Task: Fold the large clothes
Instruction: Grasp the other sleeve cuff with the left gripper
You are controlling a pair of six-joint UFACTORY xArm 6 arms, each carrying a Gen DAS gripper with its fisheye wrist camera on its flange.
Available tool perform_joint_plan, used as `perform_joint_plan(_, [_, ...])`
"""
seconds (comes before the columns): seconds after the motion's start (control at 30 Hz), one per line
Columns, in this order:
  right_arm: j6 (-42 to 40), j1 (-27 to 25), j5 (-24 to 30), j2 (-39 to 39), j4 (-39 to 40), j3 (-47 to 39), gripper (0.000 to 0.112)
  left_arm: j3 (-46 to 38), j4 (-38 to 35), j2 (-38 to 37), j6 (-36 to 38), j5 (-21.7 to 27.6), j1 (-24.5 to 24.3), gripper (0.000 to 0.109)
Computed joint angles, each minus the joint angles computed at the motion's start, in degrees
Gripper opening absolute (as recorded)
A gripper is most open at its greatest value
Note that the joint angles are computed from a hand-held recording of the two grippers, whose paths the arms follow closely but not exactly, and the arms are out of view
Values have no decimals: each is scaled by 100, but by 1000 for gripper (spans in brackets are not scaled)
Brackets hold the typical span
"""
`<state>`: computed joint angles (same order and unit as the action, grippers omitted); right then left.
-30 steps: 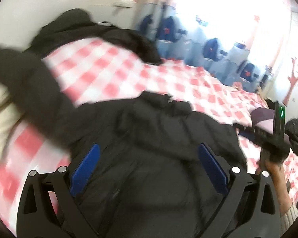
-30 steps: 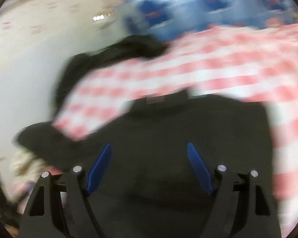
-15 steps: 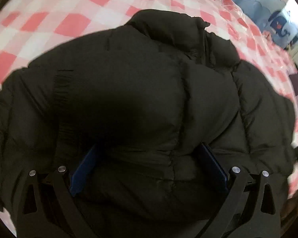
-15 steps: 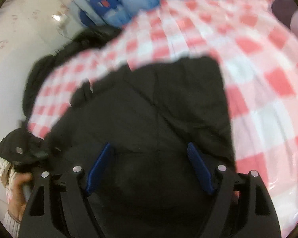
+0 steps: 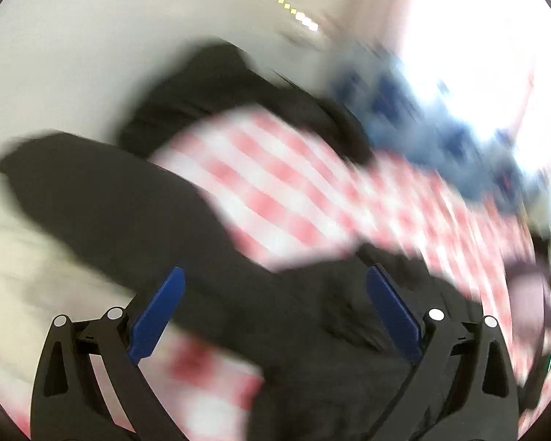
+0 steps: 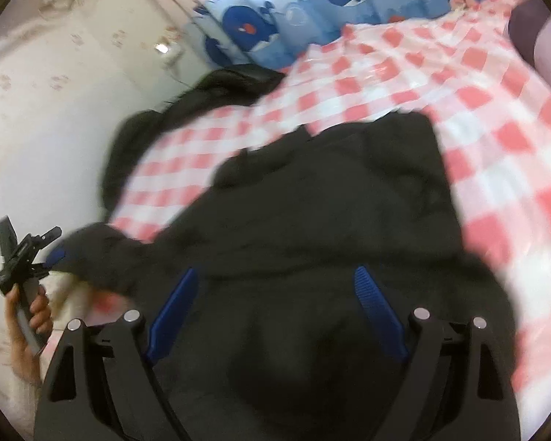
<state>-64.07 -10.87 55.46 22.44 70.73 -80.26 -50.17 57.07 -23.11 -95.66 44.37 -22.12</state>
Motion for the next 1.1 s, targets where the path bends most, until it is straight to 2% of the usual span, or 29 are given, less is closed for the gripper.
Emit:
perform_joint_plan(0.03, [-139, -8, 153, -169, 229, 285, 84, 314, 39, -599, -183, 360, 123, 95])
perform_joint_plan(0.07, [-275, 8, 249, -286, 373, 507, 84, 543, -59, -1009, -200, 493, 298, 95])
perform_joint_plan(0.1, [-421, 62, 269, -391, 495, 723, 84, 854, -324, -1544, -163, 496, 691, 95])
perform_joint_plan(0.17, [-443, 186, 354, -383, 523, 842, 84, 1293, -871, -2162, 75, 184, 1443, 95])
perform_joint_plan(0.23, [-310, 404, 273, -270, 238, 795, 84, 1658, -1660, -2490, 611, -359, 2369, 95])
perform_joint_plan(0.27, [-328, 486, 177, -273, 198, 833, 84, 1762, -1978, -2520, 831, -553, 2703, 95])
perform_joint_plan(0.33, [-385, 598, 66, -264, 119, 871, 84, 1874, -2227, -2499, 1039, -809, 3070, 95])
perform_joint_plan(0.4, [-453, 618, 30, -275, 122, 906, 84, 1883, -2236, -2395, 1129, -979, 3268, 95])
perform_joint_plan(0.53, [-294, 515, 296, -88, 218, 737, 84, 1397, -1397, -1712, 415, -710, 3036, 95])
perform_joint_plan(0.67, [-200, 444, 425, 0, 231, 650, 84, 1037, -1152, -1266, 233, -650, 3056, 95])
perform_joint_plan(0.7, [-200, 444, 425, 0, 231, 650, 84, 961, -1175, -1170, 233, -688, 3072, 87])
perform_joint_plan(0.73, [-209, 444, 416, -12, 224, 656, 84, 893, -1340, -1076, 383, -748, 3105, 64])
perform_joint_plan(0.77, [-244, 461, 371, -49, 217, 691, 84, 866, -1550, -1025, 573, -808, 3142, 56])
perform_joint_plan(0.83, [-317, 512, 256, -118, 200, 755, 84, 885, -2183, -888, 1099, -1173, 3296, 17])
perform_joint_plan(0.87, [-367, 558, 178, -165, 175, 796, 84, 913, -2345, -875, 1261, -1273, 3327, 13])
perform_joint_plan(0.93, [-427, 618, 81, -223, 116, 845, 85, 910, -2168, -839, 1125, -1359, 3300, 6])
perform_joint_plan(1.1, [-479, 713, -131, -299, 32, 925, 85, 844, -1664, -881, 656, -1734, 3099, 3])
